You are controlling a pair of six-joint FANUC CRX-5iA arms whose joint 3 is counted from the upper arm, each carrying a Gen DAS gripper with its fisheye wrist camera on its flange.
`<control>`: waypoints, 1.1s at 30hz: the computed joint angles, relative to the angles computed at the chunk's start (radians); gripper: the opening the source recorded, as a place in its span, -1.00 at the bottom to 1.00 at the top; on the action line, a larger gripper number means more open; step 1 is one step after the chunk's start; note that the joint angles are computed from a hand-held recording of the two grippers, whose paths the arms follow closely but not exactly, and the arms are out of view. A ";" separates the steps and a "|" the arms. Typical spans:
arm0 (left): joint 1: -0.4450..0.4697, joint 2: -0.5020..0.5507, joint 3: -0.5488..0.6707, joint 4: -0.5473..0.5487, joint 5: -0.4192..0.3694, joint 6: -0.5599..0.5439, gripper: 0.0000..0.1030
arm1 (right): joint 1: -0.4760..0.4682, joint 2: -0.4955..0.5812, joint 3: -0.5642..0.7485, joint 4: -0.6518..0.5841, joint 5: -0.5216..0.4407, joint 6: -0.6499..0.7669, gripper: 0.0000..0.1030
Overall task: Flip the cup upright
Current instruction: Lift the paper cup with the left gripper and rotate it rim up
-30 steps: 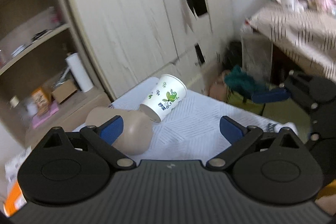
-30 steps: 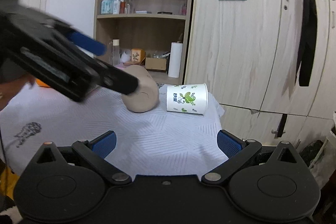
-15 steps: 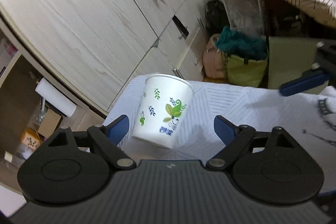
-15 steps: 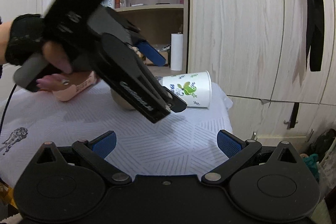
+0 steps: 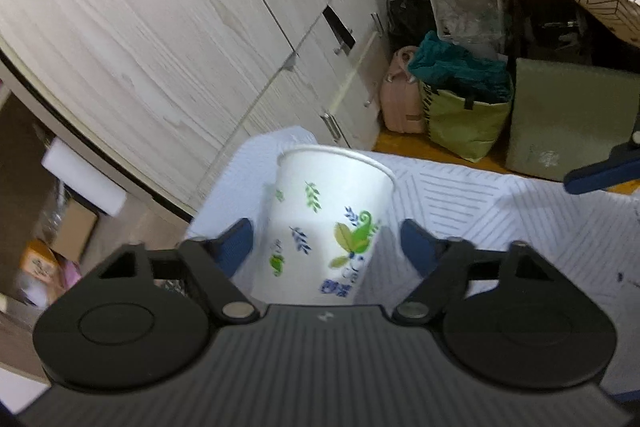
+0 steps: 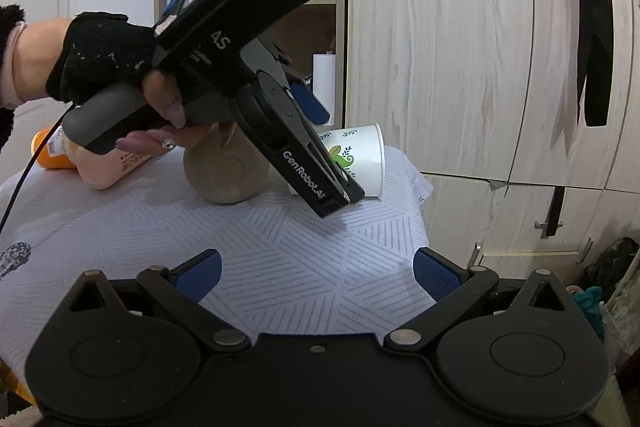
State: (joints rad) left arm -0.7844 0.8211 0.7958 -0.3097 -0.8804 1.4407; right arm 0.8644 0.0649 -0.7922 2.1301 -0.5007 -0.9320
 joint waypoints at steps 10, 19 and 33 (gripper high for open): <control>-0.019 -0.050 -0.053 -0.025 0.006 0.112 0.12 | -0.018 0.002 0.007 0.033 0.032 -0.045 1.00; -0.064 -0.106 -0.091 -0.032 -0.080 0.170 0.12 | -0.014 -0.029 -0.018 0.046 0.076 -0.125 1.00; -0.037 -0.314 -0.427 0.146 0.035 0.304 0.12 | 0.040 -0.030 -0.021 0.005 0.097 -0.115 1.00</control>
